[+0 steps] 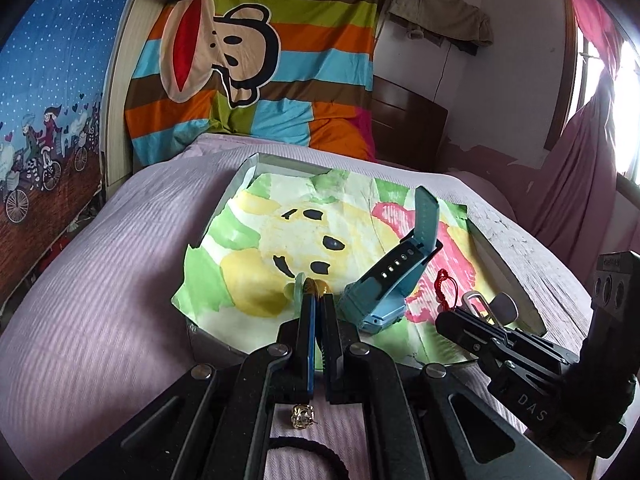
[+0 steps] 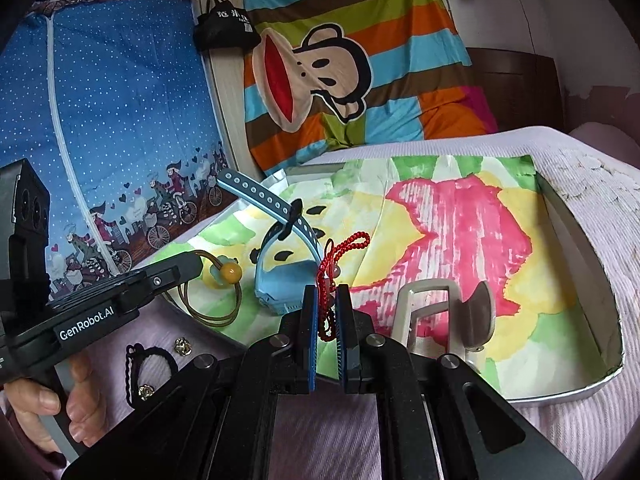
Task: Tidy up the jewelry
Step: 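Carry the hair tie with the left tool into the tray while the right tool releases the bracelet there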
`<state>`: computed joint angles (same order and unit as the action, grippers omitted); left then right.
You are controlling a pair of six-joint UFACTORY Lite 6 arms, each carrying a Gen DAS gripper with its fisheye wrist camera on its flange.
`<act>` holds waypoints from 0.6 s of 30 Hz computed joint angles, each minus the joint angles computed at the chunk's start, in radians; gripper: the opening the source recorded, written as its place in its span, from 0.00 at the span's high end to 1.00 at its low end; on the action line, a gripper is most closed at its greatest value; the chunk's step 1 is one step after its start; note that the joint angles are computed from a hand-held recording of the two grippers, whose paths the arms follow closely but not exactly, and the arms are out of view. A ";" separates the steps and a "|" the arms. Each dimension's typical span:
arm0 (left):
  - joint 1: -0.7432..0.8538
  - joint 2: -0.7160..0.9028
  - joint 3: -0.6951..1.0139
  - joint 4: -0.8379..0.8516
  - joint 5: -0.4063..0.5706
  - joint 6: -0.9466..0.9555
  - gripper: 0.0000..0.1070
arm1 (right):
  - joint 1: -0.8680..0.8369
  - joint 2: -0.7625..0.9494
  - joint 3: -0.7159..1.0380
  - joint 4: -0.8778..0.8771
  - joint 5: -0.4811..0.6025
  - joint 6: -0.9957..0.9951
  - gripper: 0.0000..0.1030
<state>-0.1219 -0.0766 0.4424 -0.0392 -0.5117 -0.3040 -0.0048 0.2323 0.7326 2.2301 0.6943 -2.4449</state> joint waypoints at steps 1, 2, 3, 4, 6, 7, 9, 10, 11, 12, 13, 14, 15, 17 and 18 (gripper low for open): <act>0.008 0.013 0.003 0.019 -0.004 -0.019 0.97 | 0.006 0.013 0.009 0.001 -0.010 0.000 0.93; 0.015 0.023 0.006 0.032 -0.006 -0.033 0.97 | 0.010 0.024 0.016 0.006 -0.017 -0.008 0.93; 0.021 0.030 0.007 0.047 -0.010 -0.051 0.97 | 0.014 0.029 0.017 0.016 -0.022 -0.021 0.93; 0.028 0.031 0.006 0.069 -0.012 -0.072 0.97 | 0.020 0.029 0.017 0.024 -0.027 -0.031 0.93; 0.035 0.032 0.005 0.090 -0.014 -0.093 0.97 | 0.031 0.034 0.017 0.049 -0.039 -0.056 0.93; 0.035 0.031 0.002 0.091 -0.017 -0.095 0.97 | 0.035 0.037 0.018 0.059 -0.043 -0.067 0.93; 0.035 0.031 0.002 0.096 -0.016 -0.101 0.97 | 0.044 0.041 0.018 0.078 -0.054 -0.083 0.92; 0.037 0.032 0.007 0.102 -0.011 -0.108 0.97 | 0.050 0.041 0.017 0.091 -0.059 -0.095 0.92; 0.040 0.032 0.010 0.108 -0.008 -0.116 0.97 | 0.053 0.037 0.014 0.099 -0.063 -0.103 0.92; 0.040 0.030 0.005 0.110 -0.012 -0.119 0.97 | 0.054 0.037 0.014 0.101 -0.064 -0.105 0.92; 0.044 0.028 0.003 0.118 -0.014 -0.129 0.97 | 0.054 0.036 0.014 0.100 -0.063 -0.103 0.92; 0.052 0.029 0.004 0.136 -0.014 -0.146 0.97 | 0.053 0.035 0.015 0.095 -0.063 -0.098 0.92; 0.056 0.030 0.005 0.145 -0.014 -0.157 0.96 | 0.053 0.035 0.015 0.092 -0.061 -0.096 0.92; 0.062 0.023 0.000 0.159 -0.014 -0.174 0.93 | 0.050 0.033 0.012 0.087 -0.058 -0.094 0.91; 0.061 0.016 -0.004 0.161 -0.014 -0.175 0.90 | 0.047 0.032 0.013 0.082 -0.055 -0.089 0.91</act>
<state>-0.0606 -0.0606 0.4386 0.1215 -0.5260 -0.4793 0.0423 0.2642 0.7454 2.3118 0.6390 -2.5340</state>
